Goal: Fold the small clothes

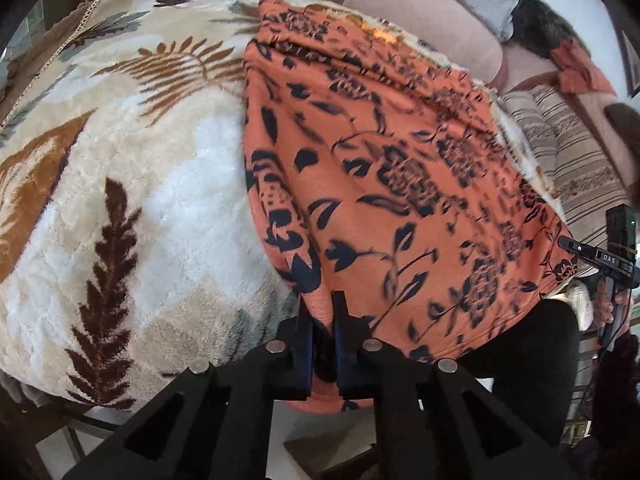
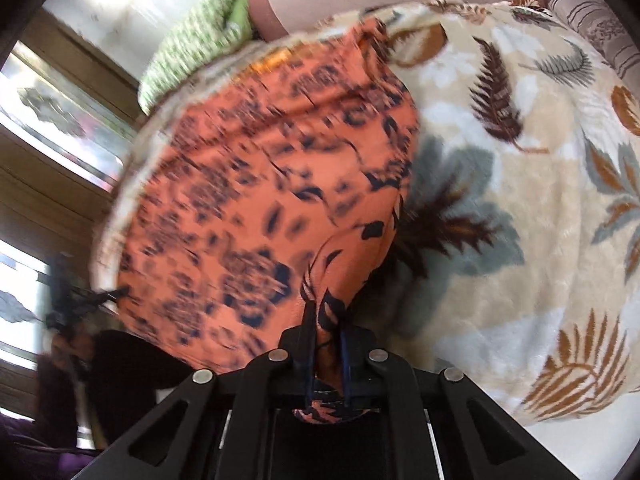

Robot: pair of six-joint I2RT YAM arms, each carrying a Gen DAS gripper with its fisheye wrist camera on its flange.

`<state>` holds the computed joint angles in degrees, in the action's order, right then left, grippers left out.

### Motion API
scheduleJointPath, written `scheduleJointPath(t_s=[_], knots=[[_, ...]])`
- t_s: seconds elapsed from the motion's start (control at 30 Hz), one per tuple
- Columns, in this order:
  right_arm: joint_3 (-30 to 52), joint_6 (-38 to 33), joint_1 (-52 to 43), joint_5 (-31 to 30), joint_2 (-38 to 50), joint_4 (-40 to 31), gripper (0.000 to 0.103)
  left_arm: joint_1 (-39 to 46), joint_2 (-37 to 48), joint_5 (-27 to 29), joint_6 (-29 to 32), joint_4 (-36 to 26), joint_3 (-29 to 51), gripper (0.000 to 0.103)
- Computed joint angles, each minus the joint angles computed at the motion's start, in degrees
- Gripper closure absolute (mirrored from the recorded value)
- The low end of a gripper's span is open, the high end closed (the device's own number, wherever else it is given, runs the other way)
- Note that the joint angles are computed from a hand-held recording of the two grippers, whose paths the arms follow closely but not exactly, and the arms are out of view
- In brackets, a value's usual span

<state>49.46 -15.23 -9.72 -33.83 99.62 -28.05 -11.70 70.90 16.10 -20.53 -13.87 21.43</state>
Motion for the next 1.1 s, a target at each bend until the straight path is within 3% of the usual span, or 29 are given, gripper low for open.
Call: scheduleJointPath(t_s=[0.2, 0.37, 0.53, 0.6, 0.63, 0.7, 0.73, 0.77, 0.87, 0.97, 1.0, 1.03, 1.1], knots=[[6.24, 4.5, -1.17, -11.38, -0.88, -4.11, 0.093, 6.59, -2.41, 8.76, 1.96, -2.2, 4.19, 0.097], [12.34, 16.47, -2.01, -18.77, 2.7, 2.97, 0.094, 13.46, 1.92, 13.41, 4.54, -4.16, 14.52, 0.098], [23.48, 29.15, -1.77, -17.57, 11.88, 11.47, 0.094, 15.33, 10.01, 10.15, 8.47, -9.24, 27.63, 0.098], [27.5, 32.44, -2.23, -17.16, 15.2, 12.49, 0.094, 14.95, 9.64, 8.0, 8.59, -10.08, 27.56, 0.096], [29.02, 32.67, -2.28, -16.93, 16.23, 11.73, 0.094, 14.17, 8.79, 5.69, 9.24, -11.53, 26.67, 0.091], [33.03, 29.6, -2.07, -15.05, 18.56, 5.27, 0.094, 12.89, 7.48, 2.9, 10.83, -13.52, 24.18, 0.061], [34.04, 27.33, -2.24, -14.82, 19.25, 2.61, 0.094, 11.81, 6.08, 0.57, 10.19, -13.57, 21.45, 0.038], [34.02, 24.14, -1.9, -13.31, 19.44, -0.46, 0.093, 10.92, 5.09, -1.13, 9.07, -13.39, 18.86, 0.033], [30.38, 19.06, -2.04, -10.35, 18.89, -4.18, 0.09, 10.04, 4.75, -0.03, 7.69, -12.17, 13.05, 0.033], [24.62, 18.86, -2.51, -10.01, 16.92, -2.05, 0.087, 8.91, 7.1, 0.02, 6.24, -9.41, 9.46, 0.033], [23.55, 18.82, -2.63, -9.56, 16.89, -0.62, 0.077, 8.63, 6.99, 0.51, 6.18, -8.73, 8.46, 0.033], [22.27, 18.88, -2.58, -8.83, 16.01, 0.32, 0.054, 8.32, 7.26, 1.08, 5.93, -7.55, 7.61, 0.033], [19.9, 20.47, -2.31, -8.78, 13.64, 2.74, 0.021, 7.66, 7.23, 3.07, 5.75, -5.67, 6.34, 0.035]])
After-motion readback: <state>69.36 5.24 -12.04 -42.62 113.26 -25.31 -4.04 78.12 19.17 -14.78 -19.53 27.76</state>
